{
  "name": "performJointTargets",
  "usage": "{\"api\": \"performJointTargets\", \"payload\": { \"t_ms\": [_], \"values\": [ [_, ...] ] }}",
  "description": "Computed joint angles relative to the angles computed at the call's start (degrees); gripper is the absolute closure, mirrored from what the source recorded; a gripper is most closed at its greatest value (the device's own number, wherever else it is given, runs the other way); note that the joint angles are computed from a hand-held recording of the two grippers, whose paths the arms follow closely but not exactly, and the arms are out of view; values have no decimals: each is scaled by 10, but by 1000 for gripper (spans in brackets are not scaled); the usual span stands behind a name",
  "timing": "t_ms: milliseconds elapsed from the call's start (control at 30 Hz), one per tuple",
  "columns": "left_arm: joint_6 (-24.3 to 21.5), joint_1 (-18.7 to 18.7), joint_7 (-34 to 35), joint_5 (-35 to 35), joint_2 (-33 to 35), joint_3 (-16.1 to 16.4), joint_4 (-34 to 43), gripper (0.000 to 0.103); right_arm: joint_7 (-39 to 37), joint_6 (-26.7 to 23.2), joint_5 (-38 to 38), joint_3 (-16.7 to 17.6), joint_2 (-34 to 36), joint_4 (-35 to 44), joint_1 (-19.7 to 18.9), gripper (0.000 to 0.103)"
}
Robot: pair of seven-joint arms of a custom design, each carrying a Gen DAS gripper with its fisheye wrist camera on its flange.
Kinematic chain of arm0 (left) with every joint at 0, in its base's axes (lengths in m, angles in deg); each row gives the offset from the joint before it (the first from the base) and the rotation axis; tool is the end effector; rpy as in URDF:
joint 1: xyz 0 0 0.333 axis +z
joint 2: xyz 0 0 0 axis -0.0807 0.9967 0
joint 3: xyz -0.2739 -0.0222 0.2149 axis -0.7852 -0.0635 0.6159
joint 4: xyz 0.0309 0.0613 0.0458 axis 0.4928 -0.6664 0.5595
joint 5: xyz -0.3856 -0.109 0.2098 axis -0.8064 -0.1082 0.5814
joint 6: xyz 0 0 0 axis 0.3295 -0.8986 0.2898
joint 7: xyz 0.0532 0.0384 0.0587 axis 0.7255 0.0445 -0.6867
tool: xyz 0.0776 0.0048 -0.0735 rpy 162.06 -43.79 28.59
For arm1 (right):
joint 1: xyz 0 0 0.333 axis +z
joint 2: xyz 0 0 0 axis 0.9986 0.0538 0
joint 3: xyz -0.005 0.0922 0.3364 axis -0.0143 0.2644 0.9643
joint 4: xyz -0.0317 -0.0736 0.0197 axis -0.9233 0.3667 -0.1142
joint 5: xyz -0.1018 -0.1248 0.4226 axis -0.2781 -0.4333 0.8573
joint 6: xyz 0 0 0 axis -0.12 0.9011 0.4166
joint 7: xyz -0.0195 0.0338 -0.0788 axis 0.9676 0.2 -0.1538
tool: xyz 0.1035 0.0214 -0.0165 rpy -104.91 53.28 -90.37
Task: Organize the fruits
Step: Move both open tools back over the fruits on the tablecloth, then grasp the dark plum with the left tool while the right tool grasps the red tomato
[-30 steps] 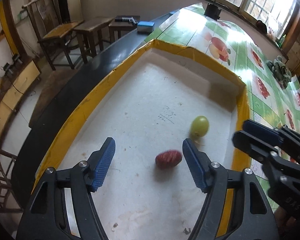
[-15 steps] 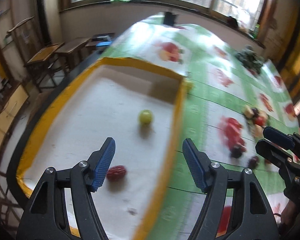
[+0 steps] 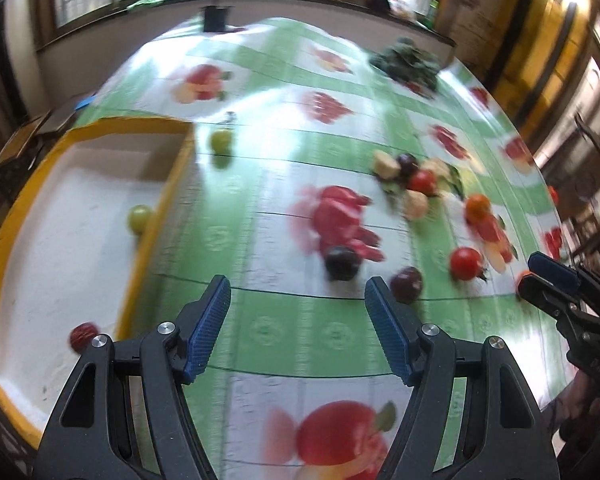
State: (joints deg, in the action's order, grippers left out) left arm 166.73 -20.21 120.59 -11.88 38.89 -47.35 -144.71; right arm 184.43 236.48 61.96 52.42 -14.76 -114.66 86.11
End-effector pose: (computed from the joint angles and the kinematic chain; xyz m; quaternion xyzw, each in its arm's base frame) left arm 0.5096 -0.1377 0.4276 -0.5106 0.8044 -0.2863 0.1012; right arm 0.3921 0.1967 0.4274 -0.6469 0.6561 -0.2250 0.3169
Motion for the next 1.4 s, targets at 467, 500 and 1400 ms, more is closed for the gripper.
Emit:
{"api": "performJointTargets", "payload": {
  "t_ms": [467, 500, 1400],
  "values": [
    [-14, -7, 107, -44, 41, -17, 25, 33, -71, 29, 56, -63, 14, -38, 73, 60],
    [-17, -5, 115, -51, 43, -18, 27, 33, -78, 28, 56, -62, 22, -33, 75, 60],
    [-40, 27, 193, -106, 63, -41, 49, 33, -94, 33, 33, -13, 89, 21, -13, 60]
  ]
}}
